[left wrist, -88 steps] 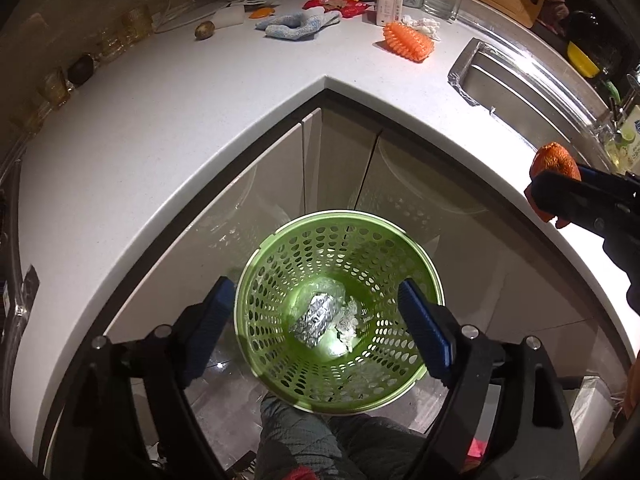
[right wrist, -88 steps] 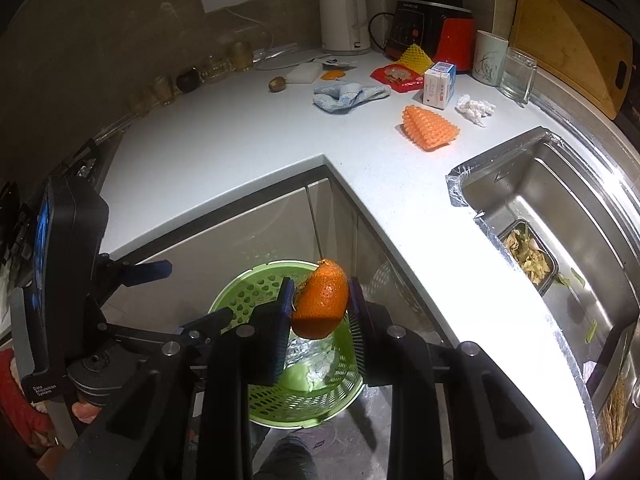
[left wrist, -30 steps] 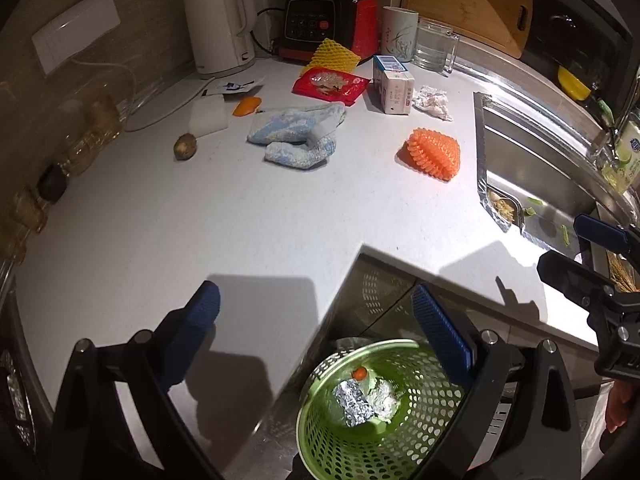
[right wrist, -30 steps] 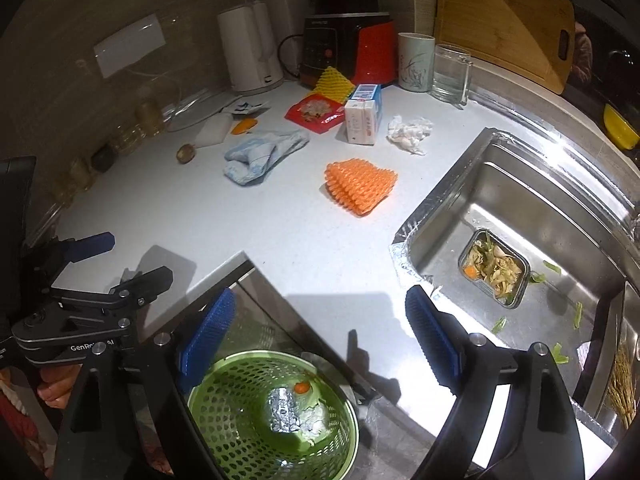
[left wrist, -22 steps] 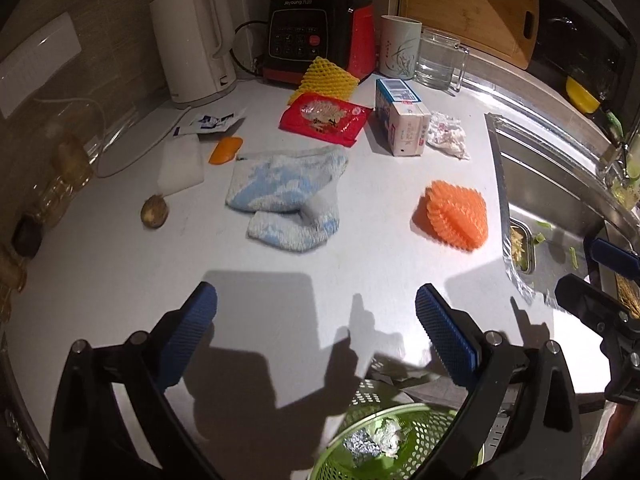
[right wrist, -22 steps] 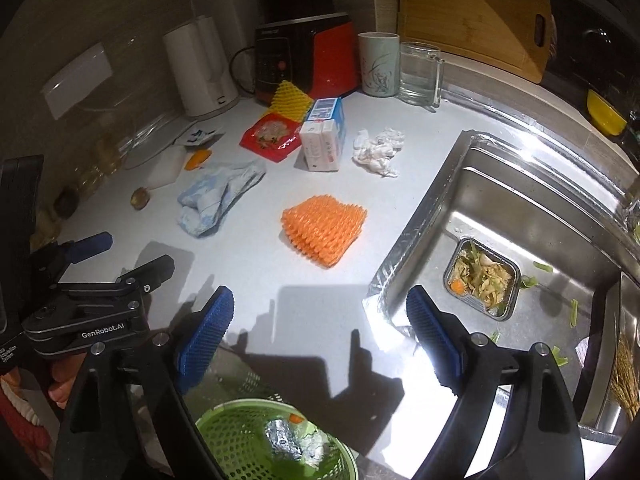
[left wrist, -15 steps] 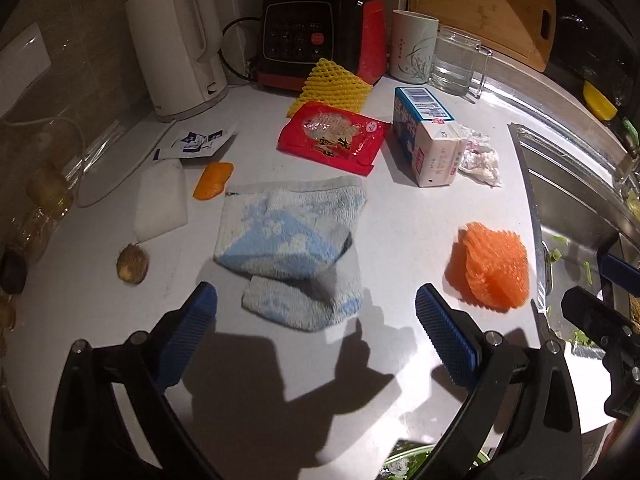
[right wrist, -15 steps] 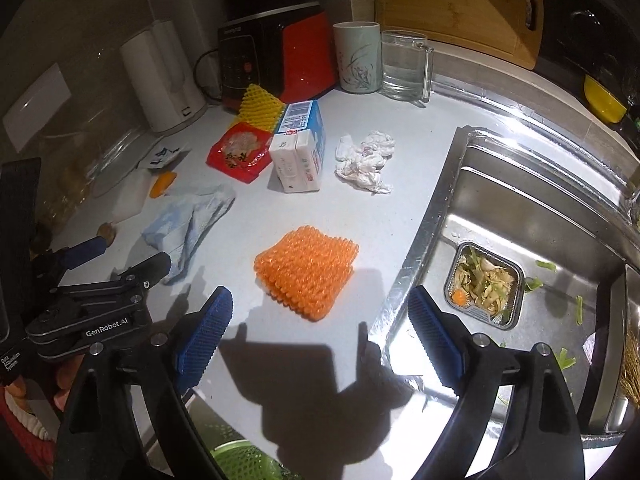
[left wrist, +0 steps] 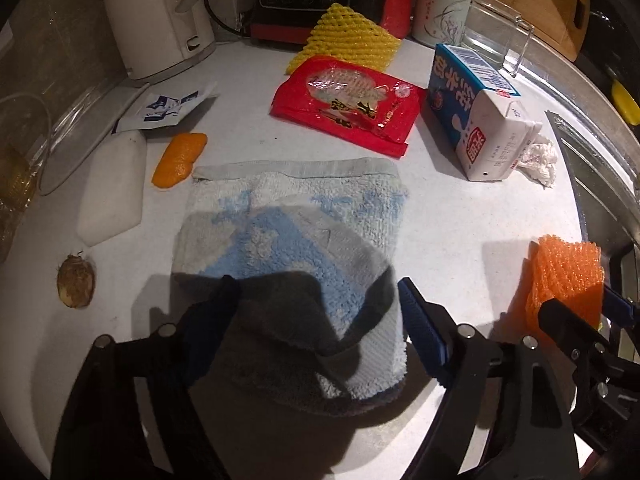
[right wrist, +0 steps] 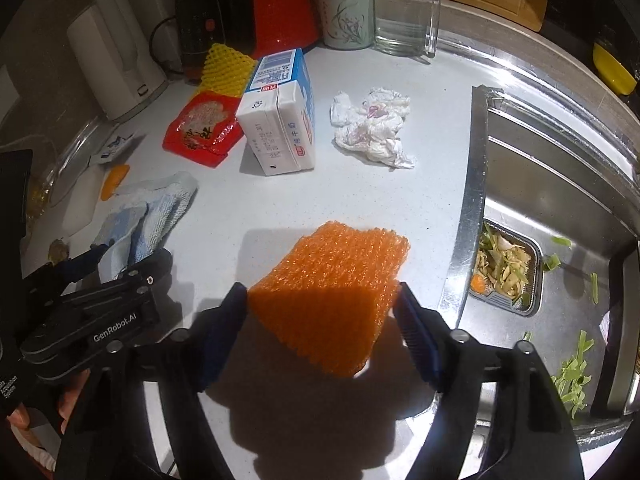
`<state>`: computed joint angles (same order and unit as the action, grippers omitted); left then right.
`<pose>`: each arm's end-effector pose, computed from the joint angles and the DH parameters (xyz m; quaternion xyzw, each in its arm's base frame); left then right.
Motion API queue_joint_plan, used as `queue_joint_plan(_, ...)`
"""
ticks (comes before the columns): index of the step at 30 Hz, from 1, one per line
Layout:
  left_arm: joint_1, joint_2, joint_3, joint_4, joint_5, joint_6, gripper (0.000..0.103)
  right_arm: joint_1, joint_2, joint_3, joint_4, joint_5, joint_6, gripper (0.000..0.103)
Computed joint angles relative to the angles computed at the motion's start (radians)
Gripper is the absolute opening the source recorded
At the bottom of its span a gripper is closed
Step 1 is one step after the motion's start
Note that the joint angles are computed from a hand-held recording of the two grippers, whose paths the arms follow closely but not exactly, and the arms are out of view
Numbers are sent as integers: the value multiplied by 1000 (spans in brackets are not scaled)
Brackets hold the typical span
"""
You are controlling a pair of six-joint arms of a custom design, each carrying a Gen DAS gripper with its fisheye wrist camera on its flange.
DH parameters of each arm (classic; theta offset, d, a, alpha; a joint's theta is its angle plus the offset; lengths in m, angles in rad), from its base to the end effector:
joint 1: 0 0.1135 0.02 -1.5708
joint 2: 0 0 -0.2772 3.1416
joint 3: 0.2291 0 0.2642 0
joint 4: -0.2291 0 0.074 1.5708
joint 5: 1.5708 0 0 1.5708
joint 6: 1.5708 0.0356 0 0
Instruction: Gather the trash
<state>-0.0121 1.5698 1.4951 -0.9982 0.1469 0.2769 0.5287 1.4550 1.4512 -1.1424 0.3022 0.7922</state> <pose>0.3329 -0.0092 0.3354 0.1571 0.9539 -0.0381 0.2530 0.2557 0.1371 0.3495 0.1584 0.9539 0.0116 0.2548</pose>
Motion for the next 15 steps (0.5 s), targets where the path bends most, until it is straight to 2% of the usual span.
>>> queue_joint_plan(2, 7, 0, 4, 3, 2, 2, 61, -7, 2, -2, 3, -18, 4, 61)
queue_joint_plan(3, 9, 3, 11, 0, 2, 5, 53, -5, 5, 0, 0, -19, 8, 57)
queue_joint_plan(4, 10, 6, 17, -1, 0, 8, 48, -3, 4, 3, -1, -16, 11, 50)
queue_joint_plan(6, 11, 13, 31, -6, -4, 4, 27, 0, 0, 8, -1, -14, 14, 41)
queue_joint_plan(9, 23, 22, 51, -18, 13, -8, 20, 4, -6, 17, -5, -12, 13, 34)
queue_joint_plan(15, 24, -20, 31, -13, -1, -18, 17, 23, -39, 3, -5, -14, 24, 33)
